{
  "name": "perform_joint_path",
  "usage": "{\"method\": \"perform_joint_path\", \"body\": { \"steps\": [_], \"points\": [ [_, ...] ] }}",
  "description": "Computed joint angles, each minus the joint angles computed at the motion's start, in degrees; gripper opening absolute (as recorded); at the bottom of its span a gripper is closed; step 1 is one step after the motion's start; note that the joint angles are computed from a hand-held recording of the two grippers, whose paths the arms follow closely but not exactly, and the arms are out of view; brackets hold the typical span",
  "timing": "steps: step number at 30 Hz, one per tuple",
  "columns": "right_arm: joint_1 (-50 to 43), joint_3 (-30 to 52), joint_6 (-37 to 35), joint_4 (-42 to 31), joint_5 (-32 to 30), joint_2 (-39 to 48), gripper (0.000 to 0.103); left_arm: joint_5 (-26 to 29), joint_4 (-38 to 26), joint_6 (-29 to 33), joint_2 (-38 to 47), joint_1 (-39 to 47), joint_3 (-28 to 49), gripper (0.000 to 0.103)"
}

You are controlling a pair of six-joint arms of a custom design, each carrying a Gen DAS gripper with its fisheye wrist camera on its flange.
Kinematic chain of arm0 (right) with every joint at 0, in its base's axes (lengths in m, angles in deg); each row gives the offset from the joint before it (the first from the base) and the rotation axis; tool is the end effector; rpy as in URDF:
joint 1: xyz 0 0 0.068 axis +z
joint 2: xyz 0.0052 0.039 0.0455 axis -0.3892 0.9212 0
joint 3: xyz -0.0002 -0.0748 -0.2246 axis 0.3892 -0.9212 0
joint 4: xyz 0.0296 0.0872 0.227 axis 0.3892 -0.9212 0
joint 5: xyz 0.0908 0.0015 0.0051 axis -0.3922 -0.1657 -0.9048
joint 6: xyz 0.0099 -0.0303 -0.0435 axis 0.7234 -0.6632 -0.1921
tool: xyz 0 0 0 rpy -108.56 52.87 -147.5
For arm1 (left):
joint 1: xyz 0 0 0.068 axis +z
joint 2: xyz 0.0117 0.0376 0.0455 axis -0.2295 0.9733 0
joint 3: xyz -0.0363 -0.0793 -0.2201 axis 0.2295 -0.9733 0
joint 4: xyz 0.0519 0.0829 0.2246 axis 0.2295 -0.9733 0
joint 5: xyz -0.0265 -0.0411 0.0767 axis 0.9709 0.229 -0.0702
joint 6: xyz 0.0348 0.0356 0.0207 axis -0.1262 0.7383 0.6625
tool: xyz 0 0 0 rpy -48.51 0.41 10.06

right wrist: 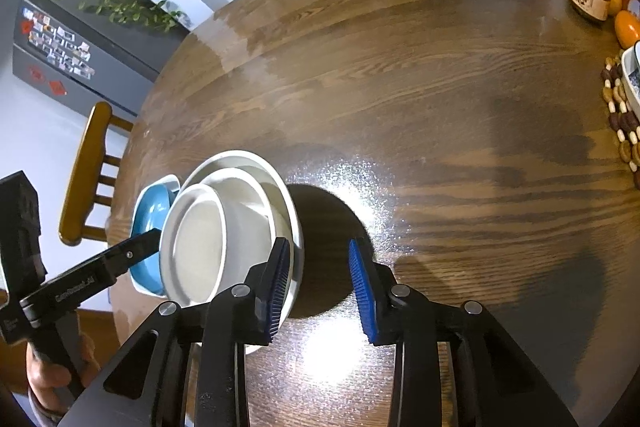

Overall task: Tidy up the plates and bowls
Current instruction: 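Move both grippers to the bowl stack and grip its rim, then lift the bowl stack with both grippers and carry it over the teal dish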

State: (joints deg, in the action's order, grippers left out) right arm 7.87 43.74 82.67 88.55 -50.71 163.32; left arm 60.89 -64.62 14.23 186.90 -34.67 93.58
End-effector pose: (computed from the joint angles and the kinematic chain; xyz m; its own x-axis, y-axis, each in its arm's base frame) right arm 0.1854 0.1014 0.0813 -0.6189 0.6979 -0.3605 0.5332 0.7103 0.4596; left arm 0.3263 -0.1362 0.1397 -0.8050 0.4868 -0.3390 0.5576 0.8159 -0.1526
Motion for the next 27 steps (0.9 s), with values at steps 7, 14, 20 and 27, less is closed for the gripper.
{"method": "perform_joint_path", "body": {
  "steps": [7, 14, 20, 27],
  "points": [
    [-0.65, -0.56, 0.29, 2.25, -1.31, 1.30, 0.034, -2.03, -0.29, 0.00, 1.30, -1.86, 0.82, 0.050],
    [-0.78, -0.49, 0.75, 3.49, -1.43, 2.71, 0.034, -3.75, 1.36, 1.14, 1.55, -4.42, -0.43, 0.028],
    [-0.68, -0.48, 0.98, 4.30, -1.19, 3.24, 0.034, -3.71, 2.98, 1.38, 1.04, -5.08, -1.67, 0.017],
    [-0.63, -1.93, 0.33, 8.11, -1.42, 3.29, 0.022, -4.18, 6.48, 0.91, -0.29, -6.85, -4.53, 0.002]
  ]
}}
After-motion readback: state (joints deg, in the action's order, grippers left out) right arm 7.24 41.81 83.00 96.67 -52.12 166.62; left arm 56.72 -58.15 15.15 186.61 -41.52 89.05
